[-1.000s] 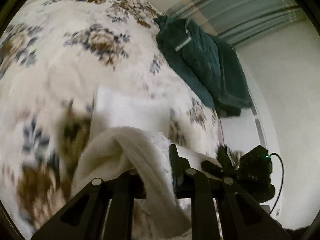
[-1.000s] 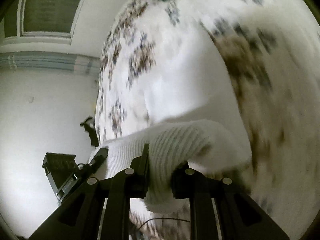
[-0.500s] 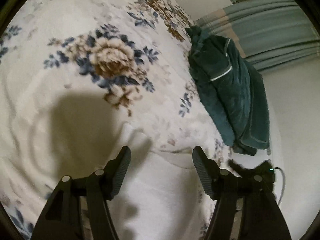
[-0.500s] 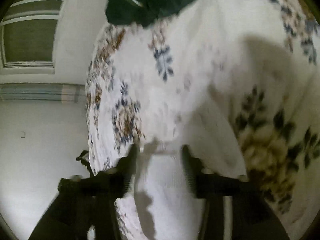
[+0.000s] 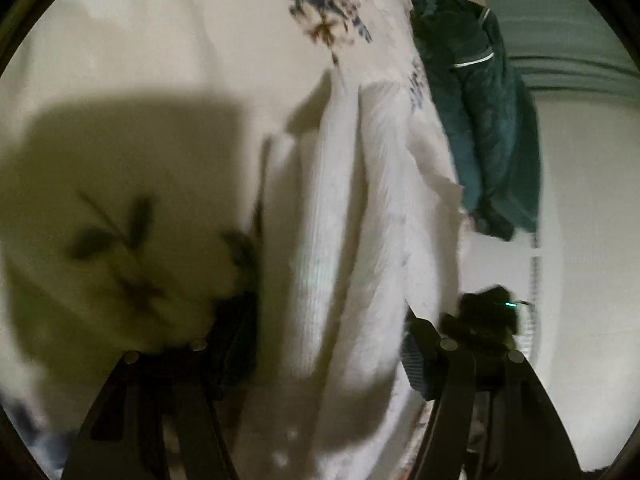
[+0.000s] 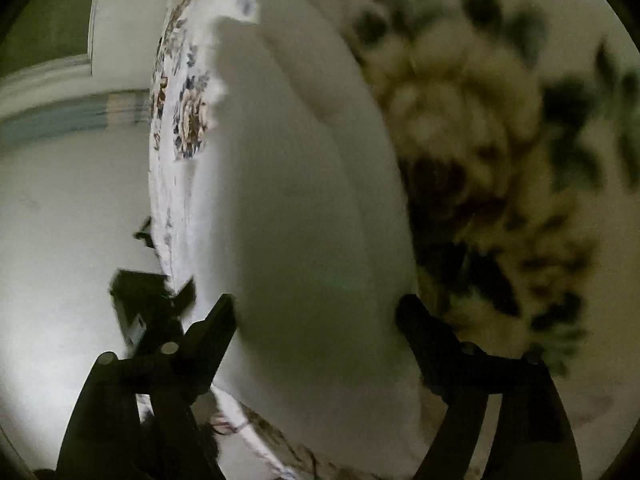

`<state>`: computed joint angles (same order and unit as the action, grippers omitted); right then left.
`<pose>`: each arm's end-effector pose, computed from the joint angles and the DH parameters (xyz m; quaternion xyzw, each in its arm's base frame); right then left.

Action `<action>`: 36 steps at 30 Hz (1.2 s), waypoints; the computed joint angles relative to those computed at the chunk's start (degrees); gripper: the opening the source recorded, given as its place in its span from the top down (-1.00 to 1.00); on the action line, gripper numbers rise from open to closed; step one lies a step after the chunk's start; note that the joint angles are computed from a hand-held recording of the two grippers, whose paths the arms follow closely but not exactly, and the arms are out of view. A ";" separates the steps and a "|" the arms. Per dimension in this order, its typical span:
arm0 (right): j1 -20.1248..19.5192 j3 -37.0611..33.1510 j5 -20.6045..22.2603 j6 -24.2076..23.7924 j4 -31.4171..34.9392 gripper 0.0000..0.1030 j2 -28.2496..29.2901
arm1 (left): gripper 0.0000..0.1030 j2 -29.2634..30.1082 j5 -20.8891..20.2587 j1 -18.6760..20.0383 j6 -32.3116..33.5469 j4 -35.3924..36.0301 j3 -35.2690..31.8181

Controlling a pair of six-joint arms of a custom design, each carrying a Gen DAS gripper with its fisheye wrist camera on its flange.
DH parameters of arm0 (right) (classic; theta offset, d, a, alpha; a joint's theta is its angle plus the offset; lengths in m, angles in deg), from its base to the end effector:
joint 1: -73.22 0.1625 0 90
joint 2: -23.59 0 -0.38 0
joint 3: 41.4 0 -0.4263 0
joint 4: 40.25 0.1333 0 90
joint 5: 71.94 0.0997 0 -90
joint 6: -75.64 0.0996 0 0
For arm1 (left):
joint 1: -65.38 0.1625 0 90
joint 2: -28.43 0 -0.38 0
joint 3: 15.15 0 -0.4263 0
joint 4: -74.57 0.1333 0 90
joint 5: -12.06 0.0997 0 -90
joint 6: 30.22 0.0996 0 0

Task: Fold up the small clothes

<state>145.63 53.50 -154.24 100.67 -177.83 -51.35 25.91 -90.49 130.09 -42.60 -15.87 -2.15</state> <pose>-0.0517 -0.6482 0.3427 0.3372 0.9085 -0.2334 0.0805 -0.2750 -0.8434 -0.0114 -0.1018 -0.9850 -0.1175 0.0750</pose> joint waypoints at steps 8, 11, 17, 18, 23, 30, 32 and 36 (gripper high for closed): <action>-1.34 -1.46 4.76 -0.96 1.96 -0.08 1.21 | 0.40 -7.66 0.90 -1.43 -0.20 -10.21 13.61; -0.56 -1.28 3.36 -0.69 1.77 0.17 0.46 | 0.44 -9.72 0.92 -1.88 -0.92 -11.50 15.87; 2.44 0.09 2.98 -0.04 1.11 0.27 -2.16 | 0.44 -15.28 0.72 -3.45 -1.39 -13.08 20.70; 3.18 0.48 2.84 0.01 1.15 0.27 -2.84 | 0.44 -16.12 0.53 -3.59 -1.47 -13.30 21.35; 7.86 3.31 1.72 0.38 2.51 0.27 -7.04 | 0.44 -26.72 1.35 -4.93 -2.51 -17.15 33.47; 12.71 15.60 -3.57 5.07 4.76 0.27 -15.48 | 0.43 -46.19 4.69 -5.27 -8.77 -21.80 60.51; 12.89 20.75 -4.99 7.81 5.44 0.27 -18.07 | 0.41 -51.50 6.21 -4.57 -11.59 -22.06 68.95; 11.68 28.41 -7.98 10.42 7.51 0.25 -20.82 | 0.28 -55.94 9.90 -2.84 -12.88 -19.55 78.34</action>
